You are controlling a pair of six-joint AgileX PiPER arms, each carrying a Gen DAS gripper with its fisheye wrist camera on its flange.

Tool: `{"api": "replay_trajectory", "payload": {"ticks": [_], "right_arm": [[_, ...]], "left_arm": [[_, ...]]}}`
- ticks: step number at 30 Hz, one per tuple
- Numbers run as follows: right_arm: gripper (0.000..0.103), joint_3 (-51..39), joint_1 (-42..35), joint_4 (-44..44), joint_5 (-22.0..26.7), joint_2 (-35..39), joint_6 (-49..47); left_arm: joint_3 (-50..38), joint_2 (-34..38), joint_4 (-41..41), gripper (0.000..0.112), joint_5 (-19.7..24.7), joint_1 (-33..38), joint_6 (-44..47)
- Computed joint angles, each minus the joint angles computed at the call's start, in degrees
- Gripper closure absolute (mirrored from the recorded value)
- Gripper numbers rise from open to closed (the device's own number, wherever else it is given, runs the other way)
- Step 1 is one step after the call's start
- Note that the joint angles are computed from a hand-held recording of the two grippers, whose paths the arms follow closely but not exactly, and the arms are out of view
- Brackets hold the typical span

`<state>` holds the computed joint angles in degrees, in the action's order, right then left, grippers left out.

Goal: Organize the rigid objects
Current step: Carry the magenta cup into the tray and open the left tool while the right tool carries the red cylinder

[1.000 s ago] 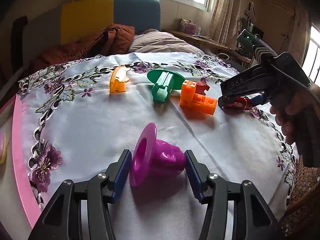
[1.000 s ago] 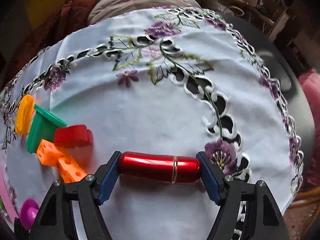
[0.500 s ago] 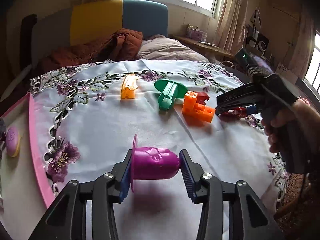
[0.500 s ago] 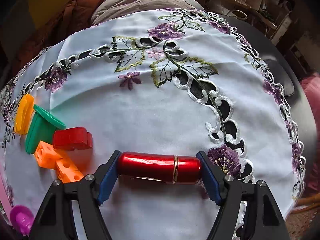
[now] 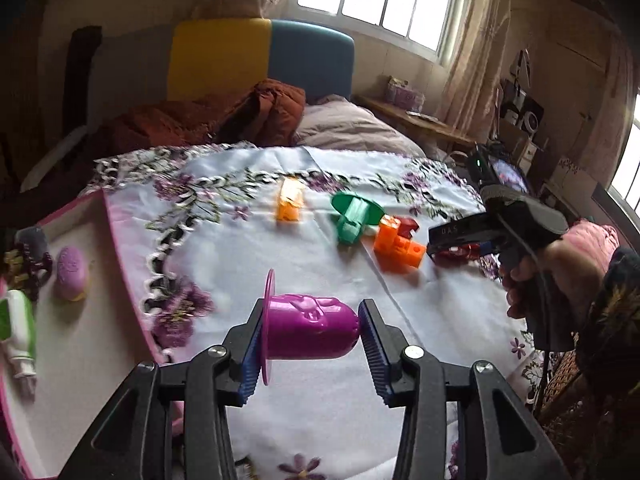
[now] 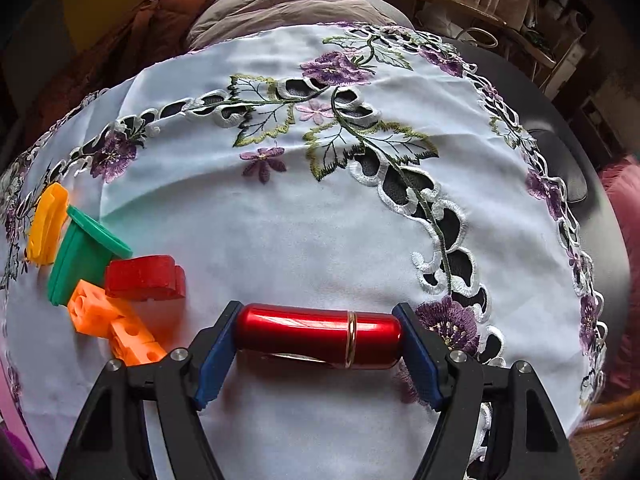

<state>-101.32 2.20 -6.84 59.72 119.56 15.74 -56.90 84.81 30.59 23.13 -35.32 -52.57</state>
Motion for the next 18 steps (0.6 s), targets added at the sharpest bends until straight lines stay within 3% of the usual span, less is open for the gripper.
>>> {"api": "replay_trajectory", "payload": {"ticks": [8, 11, 15, 18], "right_arm": [[0.028, -0.2, -0.1, 0.0, 0.0, 0.1, -0.5], [0.028, -0.3, 0.0, -0.1, 0.1, 0.1, -0.5], [0.028, -0.4, 0.0, -0.1, 0.1, 0.1, -0.5], [0.028, -0.4, 0.1, -0.1, 0.2, 0.1, -0.8]], "left_arm": [[9.5, -13.3, -4.3, 0.067, 5.6, 10.1, 1.3], [13.2, -17.1, -9.0, 0.067, 6.5, 17.3, 5.7], [16.7, -18.6, -6.6, 0.067, 7.2, 23.0, 6.2], [18.6, -17.9, -11.1, 0.067, 5.7, 27.6, 11.2]]}}
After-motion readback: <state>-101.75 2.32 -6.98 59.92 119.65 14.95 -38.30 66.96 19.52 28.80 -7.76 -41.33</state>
